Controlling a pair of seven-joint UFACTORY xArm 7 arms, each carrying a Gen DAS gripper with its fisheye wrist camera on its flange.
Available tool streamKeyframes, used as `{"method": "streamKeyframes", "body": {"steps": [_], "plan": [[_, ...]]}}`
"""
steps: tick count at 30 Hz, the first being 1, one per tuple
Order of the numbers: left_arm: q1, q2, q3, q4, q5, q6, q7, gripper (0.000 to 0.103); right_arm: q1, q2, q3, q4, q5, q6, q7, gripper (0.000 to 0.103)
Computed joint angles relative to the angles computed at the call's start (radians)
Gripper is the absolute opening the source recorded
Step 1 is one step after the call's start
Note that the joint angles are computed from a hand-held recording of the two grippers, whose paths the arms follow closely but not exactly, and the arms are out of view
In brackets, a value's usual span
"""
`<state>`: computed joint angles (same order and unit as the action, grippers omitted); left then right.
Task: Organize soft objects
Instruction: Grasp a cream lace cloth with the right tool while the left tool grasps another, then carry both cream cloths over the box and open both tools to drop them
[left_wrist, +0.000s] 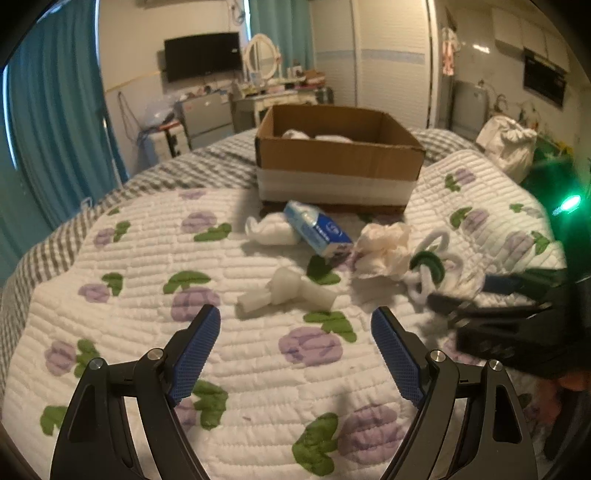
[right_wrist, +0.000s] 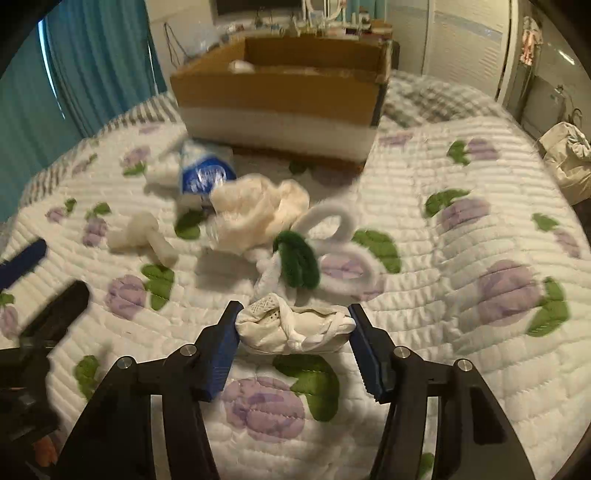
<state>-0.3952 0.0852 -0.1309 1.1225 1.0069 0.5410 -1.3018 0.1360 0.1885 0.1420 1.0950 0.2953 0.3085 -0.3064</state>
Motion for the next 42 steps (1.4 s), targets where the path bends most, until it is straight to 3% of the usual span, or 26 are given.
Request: {"method": "streamKeyframes", "body": {"steps": [3, 6, 10, 15, 20, 21, 23, 24, 25, 28, 29, 34, 42], "plan": [[0.009, 0.000, -0.005, 0.004, -0.087, -0.034, 0.074, 0.085, -0.053, -0.053, 0.044, -0.019, 0.173, 0.004, -0.151, 0.057], [0.002, 0.029, -0.007, 0.052, -0.148, -0.037, 0.131, 0.085, -0.060, -0.066, 0.023, 0.023, 0.255, 0.041, -0.228, 0.057], [-0.030, 0.125, 0.007, 0.174, -0.214, -0.007, 0.199, 0.085, -0.044, -0.024, -0.021, 0.120, 0.154, 0.048, -0.215, 0.057], [-0.084, 0.303, 0.058, 0.372, -0.271, 0.036, 0.274, 0.082, -0.063, 0.079, -0.022, 0.252, 0.091, 0.055, -0.223, 0.057], [-0.115, 0.428, 0.107, 0.516, -0.334, 0.044, 0.367, 0.081, -0.113, 0.173, 0.022, 0.344, 0.128, 0.112, -0.247, 0.057], [-0.116, 0.444, 0.113, 0.535, -0.353, 0.044, 0.390, 0.077, -0.119, 0.187, 0.026, 0.358, 0.134, 0.128, -0.247, 0.057], [-0.106, 0.472, 0.107, 0.565, -0.415, 0.046, 0.457, 0.054, -0.130, 0.205, 0.035, 0.380, 0.147, 0.161, -0.250, 0.057], [-0.102, 0.485, 0.103, 0.579, -0.446, 0.048, 0.492, 0.052, -0.139, 0.209, 0.042, 0.388, 0.160, 0.172, -0.259, 0.057], [-0.104, 0.489, 0.106, 0.577, -0.463, 0.040, 0.512, 0.051, -0.144, 0.208, 0.047, 0.388, 0.172, 0.174, -0.271, 0.057], [-0.110, 0.478, 0.115, 0.551, -0.508, 0.006, 0.566, 0.028, -0.145, 0.197, 0.050, 0.372, 0.190, 0.157, -0.290, 0.057], [-0.115, 0.470, 0.119, 0.541, -0.518, 0.001, 0.575, 0.026, -0.143, 0.195, 0.048, 0.368, 0.191, 0.154, -0.290, 0.057], [-0.128, 0.376, 0.134, 0.447, -0.543, -0.048, 0.577, 0.022, -0.145, 0.161, 0.050, 0.326, 0.213, 0.108, -0.304, 0.057], [-0.136, 0.215, 0.145, 0.403, -0.401, -0.030, 0.490, 0.022, -0.151, 0.049, 0.055, 0.292, 0.314, 0.102, -0.393, 0.057]]}}
